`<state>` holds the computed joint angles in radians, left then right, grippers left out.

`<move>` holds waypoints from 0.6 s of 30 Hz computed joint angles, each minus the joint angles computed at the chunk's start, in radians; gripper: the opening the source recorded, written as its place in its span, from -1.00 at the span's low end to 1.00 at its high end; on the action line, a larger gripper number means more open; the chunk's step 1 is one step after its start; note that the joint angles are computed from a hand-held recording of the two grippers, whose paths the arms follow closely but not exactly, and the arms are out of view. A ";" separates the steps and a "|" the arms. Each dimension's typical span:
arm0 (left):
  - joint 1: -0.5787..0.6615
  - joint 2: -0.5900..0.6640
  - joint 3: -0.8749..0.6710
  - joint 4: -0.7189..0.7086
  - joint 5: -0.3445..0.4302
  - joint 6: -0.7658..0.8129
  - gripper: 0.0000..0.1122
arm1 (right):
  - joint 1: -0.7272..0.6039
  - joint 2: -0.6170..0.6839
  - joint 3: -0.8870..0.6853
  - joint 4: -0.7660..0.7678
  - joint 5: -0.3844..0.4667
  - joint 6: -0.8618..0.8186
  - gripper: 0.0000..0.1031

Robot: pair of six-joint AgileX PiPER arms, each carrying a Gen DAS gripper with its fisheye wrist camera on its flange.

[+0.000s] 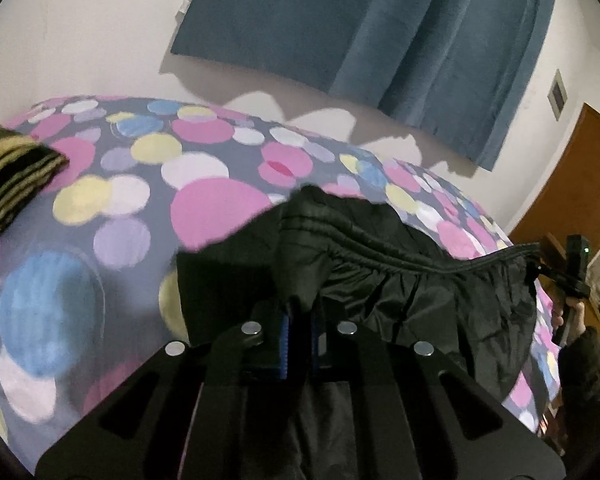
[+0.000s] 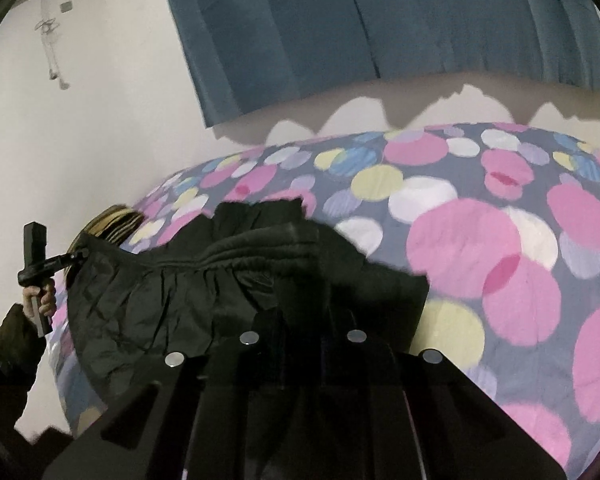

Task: Fold large clothes
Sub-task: 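Lower the folded jacket onto the bed and open both grippers, then move both grippers to the edge of the folded black jacket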

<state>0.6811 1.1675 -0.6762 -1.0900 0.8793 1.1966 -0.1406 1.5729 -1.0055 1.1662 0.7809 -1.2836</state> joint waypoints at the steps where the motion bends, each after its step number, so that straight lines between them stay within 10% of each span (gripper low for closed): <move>1: -0.034 0.027 -0.030 0.003 -0.032 -0.026 -0.89 | 0.014 0.031 -0.046 -0.012 -0.009 0.035 -0.79; 11: -0.303 0.441 -0.340 0.139 -0.370 -0.331 -0.89 | 0.145 0.424 -0.504 -0.215 -0.096 0.416 -0.79; 18: -0.353 0.627 -0.453 0.357 -0.427 -0.548 -0.89 | 0.180 0.655 -0.737 -0.430 -0.047 0.671 -0.79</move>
<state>0.3281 1.7942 -1.1292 -0.7332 0.4519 0.6487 0.0394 2.2277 -1.7423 0.7357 0.7334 -0.6128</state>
